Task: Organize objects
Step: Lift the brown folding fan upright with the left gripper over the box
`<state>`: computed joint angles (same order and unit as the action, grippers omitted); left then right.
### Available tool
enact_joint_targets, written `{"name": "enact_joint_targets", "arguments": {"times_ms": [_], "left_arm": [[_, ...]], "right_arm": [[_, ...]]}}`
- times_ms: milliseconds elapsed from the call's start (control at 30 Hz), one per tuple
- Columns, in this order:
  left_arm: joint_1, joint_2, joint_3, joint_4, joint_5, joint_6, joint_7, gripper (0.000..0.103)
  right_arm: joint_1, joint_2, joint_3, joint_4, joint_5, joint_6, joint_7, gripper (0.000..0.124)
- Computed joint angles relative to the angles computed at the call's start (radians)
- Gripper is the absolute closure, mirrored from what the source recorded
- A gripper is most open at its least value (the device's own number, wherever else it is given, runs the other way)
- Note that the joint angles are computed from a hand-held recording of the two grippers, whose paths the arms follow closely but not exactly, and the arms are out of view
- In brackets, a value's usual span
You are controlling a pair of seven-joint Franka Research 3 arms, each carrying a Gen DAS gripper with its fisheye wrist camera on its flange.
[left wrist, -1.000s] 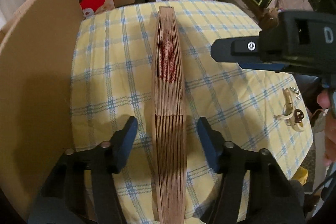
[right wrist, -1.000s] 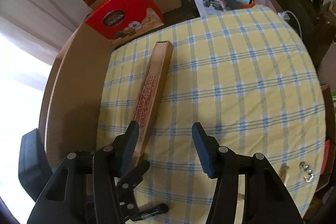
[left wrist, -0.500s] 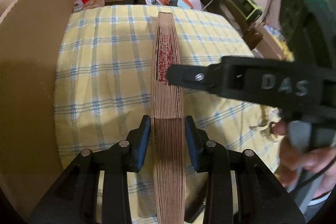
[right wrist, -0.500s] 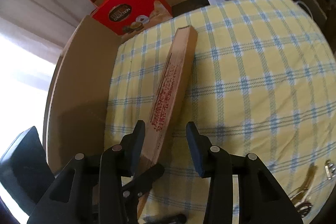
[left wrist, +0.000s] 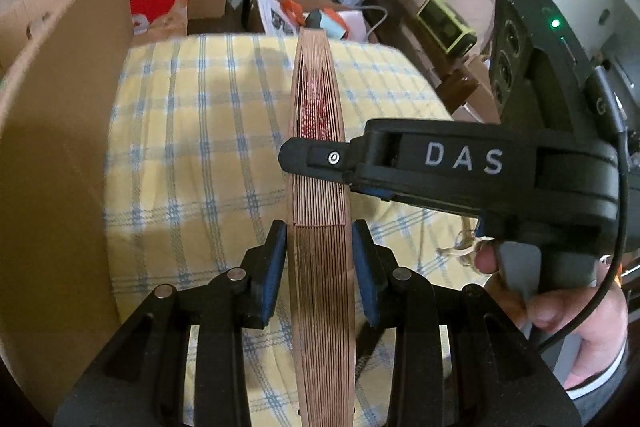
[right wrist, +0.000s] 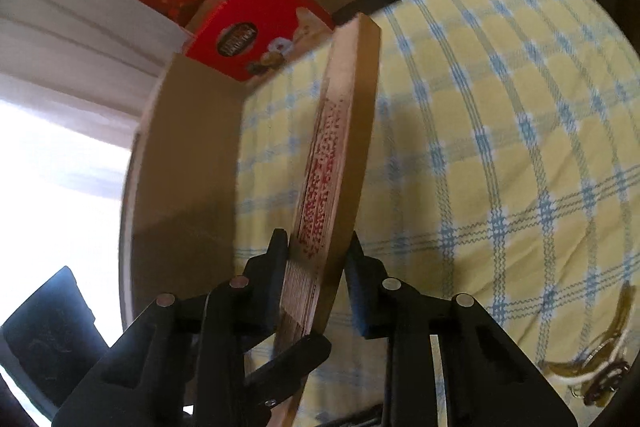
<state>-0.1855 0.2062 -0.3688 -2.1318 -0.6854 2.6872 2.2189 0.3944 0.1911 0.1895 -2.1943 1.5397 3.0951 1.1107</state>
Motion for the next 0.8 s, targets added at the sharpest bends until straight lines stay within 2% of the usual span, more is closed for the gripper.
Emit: {"name": "enact_joint_targets", "arguments": {"times_ms": [167,333,467,667,800], "left_arm": [[-0.001,-0.056,0.006,-0.013,-0.035,0.001,0.019,0.072],[-0.008,-0.118,0.043,-0.025,-0.103,-0.024,0.061,0.072],[-0.015,-0.164,0.086,-0.025,-0.137,-0.051,0.079,0.072],[-0.004,-0.216,0.154,-0.018,-0.165,-0.099,0.100,0.072],[0.010,-0.227,0.185,-0.012,-0.154,-0.108,0.100,0.072]], "right_arm": [[0.019,-0.060,-0.007,-0.029,-0.227,0.019,0.181,0.100],[0.034,-0.090,-0.015,-0.029,-0.474,0.029,0.386,0.102],[0.023,-0.081,0.000,0.019,-0.531,0.010,0.429,0.103],[0.060,-0.049,-0.026,0.100,-0.793,-0.013,0.629,0.103],[0.052,0.007,-0.003,0.186,-0.853,-0.032,0.678,0.103]]}}
